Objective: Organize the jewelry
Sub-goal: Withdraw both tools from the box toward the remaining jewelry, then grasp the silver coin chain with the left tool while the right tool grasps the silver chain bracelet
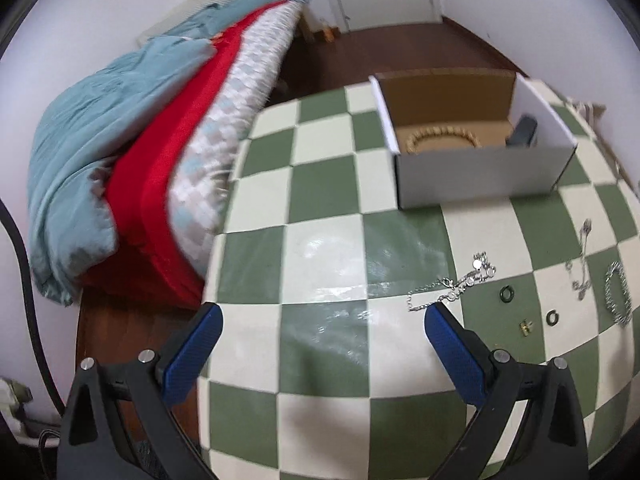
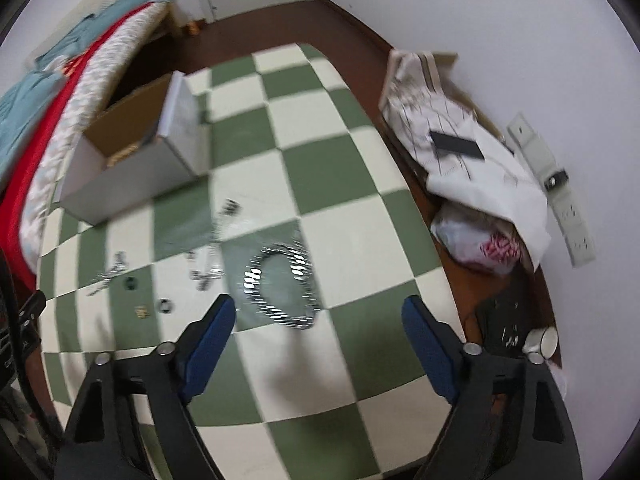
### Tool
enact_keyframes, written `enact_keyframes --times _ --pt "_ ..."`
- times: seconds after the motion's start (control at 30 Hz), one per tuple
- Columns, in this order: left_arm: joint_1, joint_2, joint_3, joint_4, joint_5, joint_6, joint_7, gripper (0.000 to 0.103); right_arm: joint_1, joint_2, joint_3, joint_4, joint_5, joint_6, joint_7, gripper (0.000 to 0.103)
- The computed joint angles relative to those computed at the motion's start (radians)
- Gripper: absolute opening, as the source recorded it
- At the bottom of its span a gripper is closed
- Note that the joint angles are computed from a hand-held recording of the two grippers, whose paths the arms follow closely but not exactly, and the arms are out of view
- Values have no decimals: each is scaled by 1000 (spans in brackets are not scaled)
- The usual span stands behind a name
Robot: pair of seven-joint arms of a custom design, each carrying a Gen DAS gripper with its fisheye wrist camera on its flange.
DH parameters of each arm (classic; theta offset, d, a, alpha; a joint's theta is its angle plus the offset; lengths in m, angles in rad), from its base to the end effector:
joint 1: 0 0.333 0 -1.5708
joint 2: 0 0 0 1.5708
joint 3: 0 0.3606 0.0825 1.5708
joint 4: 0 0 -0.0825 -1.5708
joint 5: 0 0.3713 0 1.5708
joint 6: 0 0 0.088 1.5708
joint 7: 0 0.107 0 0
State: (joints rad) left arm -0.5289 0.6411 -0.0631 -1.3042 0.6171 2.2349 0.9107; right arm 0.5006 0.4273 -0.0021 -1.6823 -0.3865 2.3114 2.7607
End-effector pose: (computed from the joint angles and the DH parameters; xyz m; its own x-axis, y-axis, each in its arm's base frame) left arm 0.6597 -0.4061 0.4414 -0.1480 -0.9479 -0.2821 -0.8434 0.2699 -0.4645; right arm 0.6129 0.3255 0.4213 -0.4371 -0.8990 -0.0256 -0.8351 0.4163 -0.3596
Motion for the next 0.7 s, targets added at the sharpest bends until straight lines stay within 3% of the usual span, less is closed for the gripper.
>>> enact_keyframes --times 0.23,0.4,0.5,0.7 --pt "10 110 -22 135 -72 -46 155 102 -59 84 7 21 97 45 -81 60" --pt "-6 158 -25 195 -103 -49 271 97 -41 134 -10 85 100 22 -129 45" --pt "-24 189 -22 240 -119 -69 325 91 -30 158 -15 124 99 0 -155 44" --pt "-40 207 -14 263 -139 -31 366 85 -23 174 -22 156 106 -18 -179 44"
